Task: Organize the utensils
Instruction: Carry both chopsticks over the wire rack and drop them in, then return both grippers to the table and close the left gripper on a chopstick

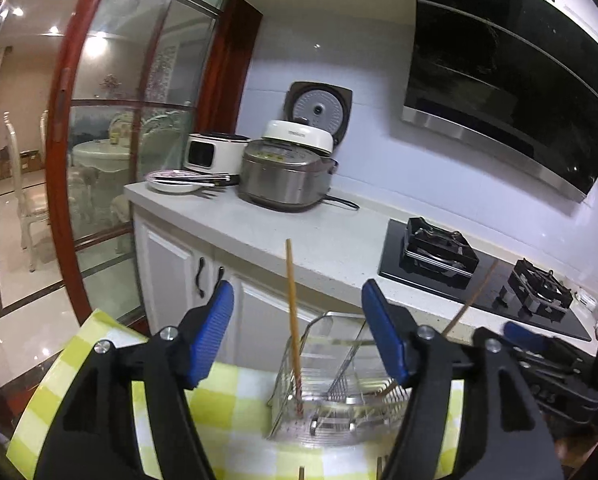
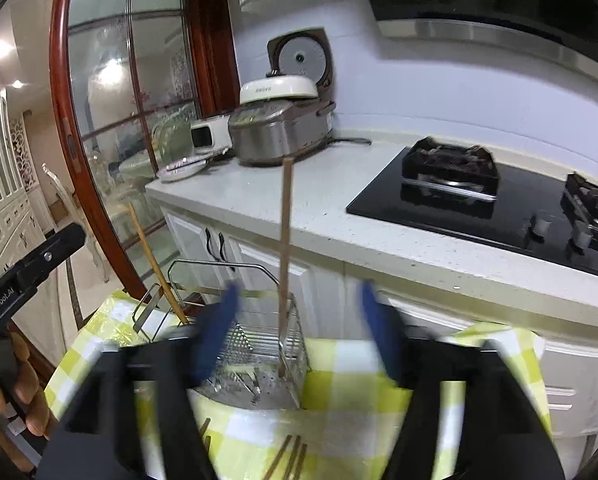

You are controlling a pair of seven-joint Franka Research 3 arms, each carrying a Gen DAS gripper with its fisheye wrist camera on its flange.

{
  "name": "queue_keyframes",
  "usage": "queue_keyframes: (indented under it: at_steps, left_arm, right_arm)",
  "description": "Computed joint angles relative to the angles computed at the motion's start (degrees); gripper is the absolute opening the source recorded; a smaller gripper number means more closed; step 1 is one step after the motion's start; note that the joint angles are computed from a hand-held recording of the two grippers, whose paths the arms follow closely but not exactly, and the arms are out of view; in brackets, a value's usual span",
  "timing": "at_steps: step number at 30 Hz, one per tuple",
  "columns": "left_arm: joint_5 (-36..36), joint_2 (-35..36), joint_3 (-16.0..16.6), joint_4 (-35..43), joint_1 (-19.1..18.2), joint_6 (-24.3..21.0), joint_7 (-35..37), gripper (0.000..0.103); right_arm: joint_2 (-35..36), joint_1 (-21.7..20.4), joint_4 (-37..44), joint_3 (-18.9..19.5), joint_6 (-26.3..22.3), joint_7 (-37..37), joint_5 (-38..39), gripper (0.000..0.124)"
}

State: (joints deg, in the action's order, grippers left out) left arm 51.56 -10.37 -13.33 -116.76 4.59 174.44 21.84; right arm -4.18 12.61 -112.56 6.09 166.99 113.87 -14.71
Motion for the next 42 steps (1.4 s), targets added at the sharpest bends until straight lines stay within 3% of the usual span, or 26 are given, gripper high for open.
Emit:
queue_keyframes:
  at_steps: [3,7,9,13,15,18,22,26,30,42]
  left_arm:
    - [1.82,-5.2,-0.99,-5.19,1.24,0.37,-3.4,0.065]
    - [-4.2,-11.39,0.04,-13.07,-0.72,0.14,0.24,0.065]
    - [-8.21,-14.59,1.6,-17.57,-3.41,-0.4,3.75,0.065]
    - [-11.59,-19.2,-0.17,-24.1,-3.53,-1.84,5.74,0.065]
    - [-14.36,-19.68,0.41,-26.27,-6.31,-4.41,9.51,0.065]
    - [-22.29,-18.72,5.36,-28.56,-14.42,-7.67,18.3,0.062]
    - [-27.65,-16.02,6.85,-28.71,-17.75,-10.54,27.01,0.041]
    - [-32.2,-14.68,6.44,-29.3,-17.58,-10.1,31.29,0.038]
    - [-34.46,-12.37,5.11,-27.85,-16.84,-10.75,35.05,0.024]
    - [-37.85,-5.95,3.87,-24.1,-15.68,-12.18,38.83,0.023]
  right_arm:
    - [-4.64,-0.85,-5.59,0.26,1.11,0.67,-0.98,0.07]
    - [-10.86,-1.68,-14.07,1.05,1.83,-1.4,3.97,0.074]
    - [-13.25,-2.55,-17.48,1.99,1.78,-2.18,5.95,0.075]
    - [-17.56,-4.15,-24.19,4.02,0.84,-2.95,8.78,0.075]
    - [-18.99,-4.34,-26.93,4.48,0.01,-3.27,10.39,0.075]
    - [-20.36,-3.15,-29.82,4.13,-0.66,-4.87,13.22,0.075]
    - [-21.09,-4.02,-31.57,5.85,-1.44,-5.44,13.23,0.075]
    - [-20.76,-3.48,-32.41,5.18,-2.25,-6.3,14.83,0.075]
    - [-19.88,-3.57,-32.39,4.51,-2.81,-6.56,15.94,0.075]
    - [-17.53,-1.9,-31.19,3.24,-4.06,-9.85,17.63,0.075]
